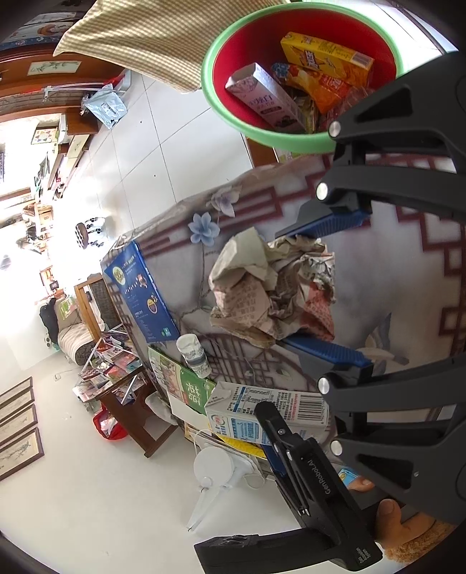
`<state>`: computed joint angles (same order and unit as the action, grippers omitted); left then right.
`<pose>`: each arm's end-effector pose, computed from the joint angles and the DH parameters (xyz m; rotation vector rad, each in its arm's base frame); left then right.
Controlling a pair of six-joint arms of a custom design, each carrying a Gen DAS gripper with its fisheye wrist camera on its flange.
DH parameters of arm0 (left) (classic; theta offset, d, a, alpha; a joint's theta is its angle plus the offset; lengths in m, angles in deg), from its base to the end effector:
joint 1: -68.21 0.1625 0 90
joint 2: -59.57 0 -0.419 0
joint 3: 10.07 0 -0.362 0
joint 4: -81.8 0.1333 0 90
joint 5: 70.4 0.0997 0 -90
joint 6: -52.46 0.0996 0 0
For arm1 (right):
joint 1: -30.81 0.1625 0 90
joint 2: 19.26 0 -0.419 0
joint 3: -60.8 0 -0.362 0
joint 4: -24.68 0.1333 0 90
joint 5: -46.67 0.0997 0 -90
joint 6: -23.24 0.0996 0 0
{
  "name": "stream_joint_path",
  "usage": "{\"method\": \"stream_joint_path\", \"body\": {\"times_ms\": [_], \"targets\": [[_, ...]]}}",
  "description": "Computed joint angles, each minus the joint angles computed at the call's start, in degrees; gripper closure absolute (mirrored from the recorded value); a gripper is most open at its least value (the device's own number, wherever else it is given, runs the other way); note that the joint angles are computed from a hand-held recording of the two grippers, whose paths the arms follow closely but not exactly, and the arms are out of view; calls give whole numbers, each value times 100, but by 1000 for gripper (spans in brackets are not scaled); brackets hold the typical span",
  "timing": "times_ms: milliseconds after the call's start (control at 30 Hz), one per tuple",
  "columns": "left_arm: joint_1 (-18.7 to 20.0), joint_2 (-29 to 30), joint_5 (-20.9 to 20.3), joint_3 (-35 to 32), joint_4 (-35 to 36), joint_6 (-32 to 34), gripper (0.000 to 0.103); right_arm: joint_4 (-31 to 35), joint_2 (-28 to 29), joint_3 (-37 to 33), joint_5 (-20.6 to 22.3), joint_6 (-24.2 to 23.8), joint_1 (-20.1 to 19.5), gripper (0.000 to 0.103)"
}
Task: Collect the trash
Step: 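Carry the milk carton and crumpled paper over the red bucket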
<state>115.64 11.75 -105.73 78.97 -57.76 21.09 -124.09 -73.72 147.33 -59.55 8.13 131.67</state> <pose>-0.2889 -0.6317 0.1919 0.1394 2.3181 -0.8566 0.2322 -0.6503 0.2706 0.5319 -2.7243 0.6432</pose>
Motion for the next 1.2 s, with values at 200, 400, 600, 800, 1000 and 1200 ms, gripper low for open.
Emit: {"method": "stream_joint_path", "body": {"times_ms": [200, 400, 600, 800, 1000, 1200], "targets": [[-74, 258, -10, -303, 123, 22, 53, 70, -106, -48, 70, -26, -163, 53], [-120, 513, -61, -629, 184, 151, 53, 86, -200, -92, 77, -4, -310, 53], [-155, 856, -233, -1058, 216, 412, 53, 30, -344, -88, -9, 59, -478, 53], [-184, 1280, -562, -1593, 271, 719, 53, -106, -558, -17, -159, 165, -666, 53], [-211, 1742, -1083, -2227, 376, 1046, 53, -284, -793, 85, -340, 254, -835, 53], [-269, 2240, -1623, -2923, 442, 1481, 53, -560, -1069, 235, -632, 397, -1051, 53]]}}
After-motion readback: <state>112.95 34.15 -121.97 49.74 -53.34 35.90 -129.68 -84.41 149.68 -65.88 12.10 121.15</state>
